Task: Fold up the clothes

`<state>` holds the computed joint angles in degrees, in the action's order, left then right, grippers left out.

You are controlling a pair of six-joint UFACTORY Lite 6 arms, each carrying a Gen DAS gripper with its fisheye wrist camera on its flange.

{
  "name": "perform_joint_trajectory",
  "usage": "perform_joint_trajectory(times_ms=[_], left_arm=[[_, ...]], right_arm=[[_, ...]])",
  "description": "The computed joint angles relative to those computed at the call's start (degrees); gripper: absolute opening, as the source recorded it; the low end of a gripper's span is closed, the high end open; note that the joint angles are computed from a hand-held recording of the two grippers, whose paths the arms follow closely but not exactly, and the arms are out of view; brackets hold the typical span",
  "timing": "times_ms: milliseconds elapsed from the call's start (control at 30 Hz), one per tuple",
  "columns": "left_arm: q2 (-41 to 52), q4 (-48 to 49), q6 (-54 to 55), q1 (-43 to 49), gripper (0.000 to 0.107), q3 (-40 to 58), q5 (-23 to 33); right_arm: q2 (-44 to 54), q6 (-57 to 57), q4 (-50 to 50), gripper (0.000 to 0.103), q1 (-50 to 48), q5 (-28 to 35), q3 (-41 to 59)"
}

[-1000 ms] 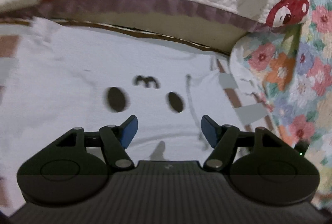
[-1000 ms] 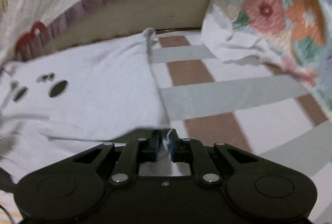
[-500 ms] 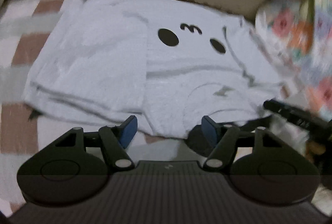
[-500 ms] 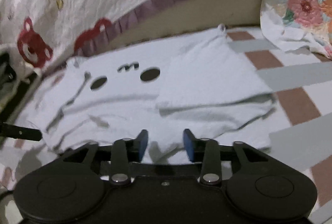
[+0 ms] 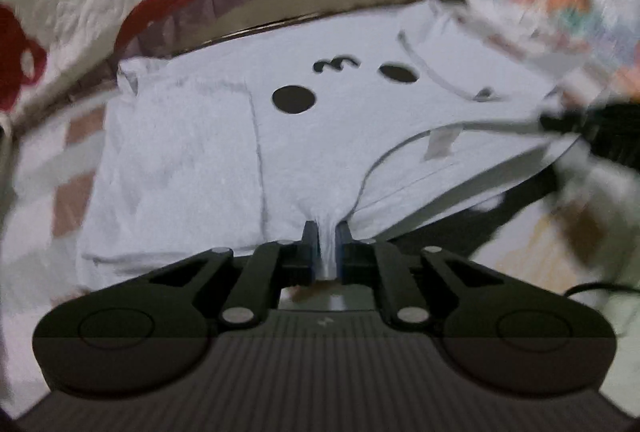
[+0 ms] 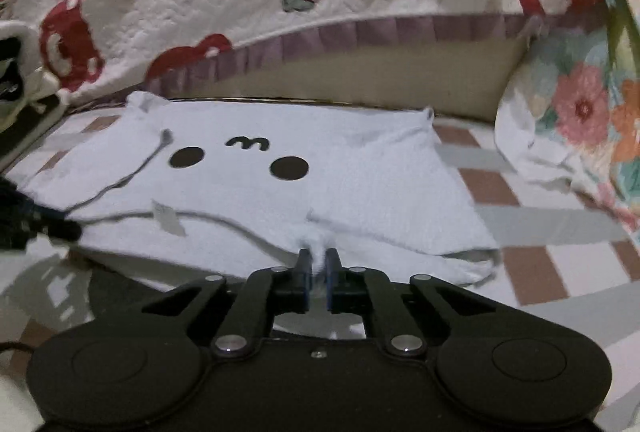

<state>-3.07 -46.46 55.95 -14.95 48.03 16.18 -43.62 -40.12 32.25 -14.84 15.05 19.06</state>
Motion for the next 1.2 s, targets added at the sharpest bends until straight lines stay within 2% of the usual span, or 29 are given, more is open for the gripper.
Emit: perform_joint_trajectory(times_ms=[67,200,267,333,400,467,533,567,600,667,733,833,900,1000,1100,1200], left_arm=[[-1.36,-4.08,3.7,3.46,0.008,-0.18,4.94],[4.41,1.69,-2.36,4.15,0.008,2.46,8.03],[5.62,5.8,-6.34,3.12,0.016,2.83,7.16],[4.64,4.96,-5.29,2.9,0.036,2.15,7.63],[3.29,1.71,-1.0,2.55,0.044,1.43,8.41],[2.0,-0.9,2.65,2.02,0.044,0.72,8.96],[0.17,1.74,1.7,-0.95,0.044,-1.23,5.55],[-0.64,3.9,0.65,-2.7,0.044,-2.22,3.31],[-1.2,5.39,-0.1,-3.97,0.044,-2.9,1.47],[-2.42,5.37,0.35,-5.57,0.044,-4.04,-0.65],[-3.24,-0.5,3.02,-5.87,0.045,-3.58,0.21],[-4.0,-8.56,4.32,-7.0,0.045,-2.03,1.5],[-3.37,-16.21,7.9,-9.32,0.046,-0.57,0.8],[3.82,-27.69,15.24,-15.23,0.049,5.89,-2.59],[13.29,-31.89,18.87,-18.55,0.05,13.77,-4.41],[20.74,-32.4,19.18,-17.86,0.05,19.07,-2.69]], right_arm=[[-2.74,-1.2,0.04,0.006,-2.29,4.75,-0.02],[0.99,-9.92,7.48,0.005,-5.85,6.79,-2.3],[0.66,-11.14,7.95,0.005,-7.09,8.06,-3.14],[0.99,-13.22,9.27,0.006,-9.74,11.2,-1.75],[1.64,-15.64,11.29,0.011,-13.47,14.86,-0.25],[2.01,-18.41,13.48,0.018,-18.37,17.48,0.92],[2.07,-21.16,15.0,0.027,-22.9,18.71,1.86],[1.85,-24.16,16.94,0.039,-26.12,19.23,2.03],[2.18,-25.09,18.18,0.042,-29.06,19.74,2.38],[6.71,-29.29,24.02,0.042,-37.62,24.55,4.41],[12.82,-30.94,28.4,0.044,-45.82,30.28,6.76],[24.91,-25.3,30.69,0.045,-53.03,36.81,10.96],[29.14,-21.34,31.45,0.045,-53.3,38.23,11.74],[32.4,-15.69,34.04,0.045,-51.42,39.01,10.59],[33.78,-11.22,37.44,0.046,-46.51,36.0,10.23],[33.99,-7.7,38.64,0.051,-41.33,30.98,12.45]])
